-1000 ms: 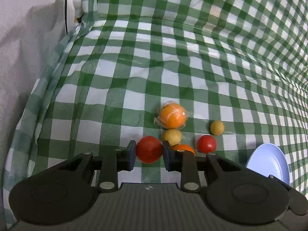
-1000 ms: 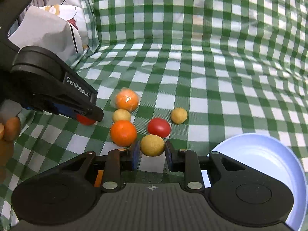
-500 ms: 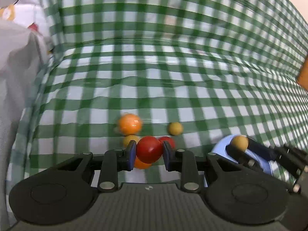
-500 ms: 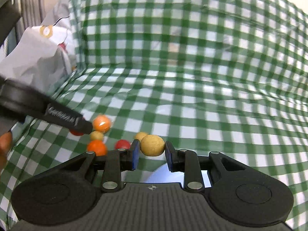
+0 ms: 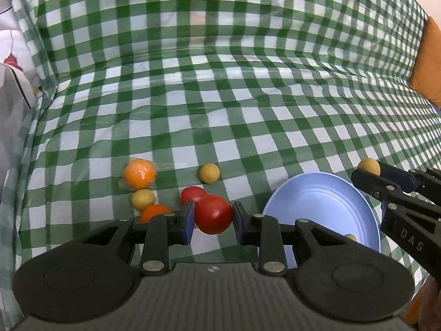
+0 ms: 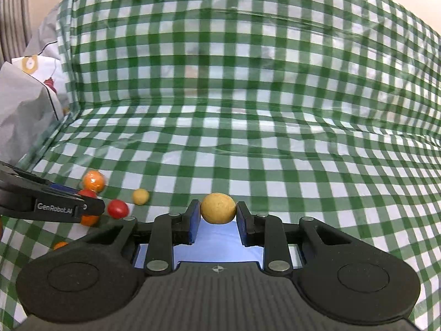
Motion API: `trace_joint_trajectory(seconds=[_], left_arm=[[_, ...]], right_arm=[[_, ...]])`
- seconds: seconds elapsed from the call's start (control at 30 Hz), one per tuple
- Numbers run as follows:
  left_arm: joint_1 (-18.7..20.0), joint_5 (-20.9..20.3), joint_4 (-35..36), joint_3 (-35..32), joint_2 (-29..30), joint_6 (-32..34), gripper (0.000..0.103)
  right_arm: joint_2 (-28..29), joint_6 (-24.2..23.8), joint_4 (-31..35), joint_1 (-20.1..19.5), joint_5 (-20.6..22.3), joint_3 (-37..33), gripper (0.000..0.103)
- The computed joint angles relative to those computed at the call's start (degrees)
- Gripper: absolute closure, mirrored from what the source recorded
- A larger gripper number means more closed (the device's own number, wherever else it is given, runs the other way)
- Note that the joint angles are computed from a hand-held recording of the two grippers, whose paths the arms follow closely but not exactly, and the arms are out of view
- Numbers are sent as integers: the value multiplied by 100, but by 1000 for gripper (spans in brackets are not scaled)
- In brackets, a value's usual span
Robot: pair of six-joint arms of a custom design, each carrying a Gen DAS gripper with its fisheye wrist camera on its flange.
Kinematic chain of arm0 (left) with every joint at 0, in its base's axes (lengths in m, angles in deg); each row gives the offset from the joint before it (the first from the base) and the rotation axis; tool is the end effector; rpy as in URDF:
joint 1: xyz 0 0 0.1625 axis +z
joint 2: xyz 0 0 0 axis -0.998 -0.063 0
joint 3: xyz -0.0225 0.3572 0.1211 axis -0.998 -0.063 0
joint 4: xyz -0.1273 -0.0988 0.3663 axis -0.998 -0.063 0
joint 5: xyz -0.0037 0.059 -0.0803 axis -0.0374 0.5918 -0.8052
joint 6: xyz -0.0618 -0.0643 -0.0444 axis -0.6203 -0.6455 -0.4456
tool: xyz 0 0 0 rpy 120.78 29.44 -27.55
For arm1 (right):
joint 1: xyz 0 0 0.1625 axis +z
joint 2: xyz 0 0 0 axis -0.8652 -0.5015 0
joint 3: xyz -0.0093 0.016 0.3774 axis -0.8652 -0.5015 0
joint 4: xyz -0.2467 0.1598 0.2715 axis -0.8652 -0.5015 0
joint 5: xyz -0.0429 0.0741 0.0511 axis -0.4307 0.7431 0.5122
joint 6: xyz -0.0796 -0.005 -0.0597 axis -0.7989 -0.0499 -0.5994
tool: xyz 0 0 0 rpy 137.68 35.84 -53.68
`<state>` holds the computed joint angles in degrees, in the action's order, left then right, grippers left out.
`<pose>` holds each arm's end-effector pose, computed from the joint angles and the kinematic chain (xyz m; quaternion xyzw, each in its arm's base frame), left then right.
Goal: Organize fruits
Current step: 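Carry the red tomato over the plate with the left tool while the right tool carries the yellow fruit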
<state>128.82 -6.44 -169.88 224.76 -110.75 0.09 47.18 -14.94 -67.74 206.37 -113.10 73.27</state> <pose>-0.0446 -0.2984 0.3102 0.3229 0.8976 -0.1545 0.2571 0.4137 -0.2246 -0.0308 0.0239 -0.8234 0.4075 0.3941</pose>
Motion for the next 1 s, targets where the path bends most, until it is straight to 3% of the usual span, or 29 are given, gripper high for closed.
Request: trace_joint_trajectory(seconds=[0.5, 1.0], left_arm=[[-225, -156, -59, 196, 70, -16, 71], [-170, -346, -347, 277, 267, 285, 71]], right_arm=[[-456, 849, 858, 35, 52, 358, 74], [-630, 1465, 1443, 46, 100, 423, 74]])
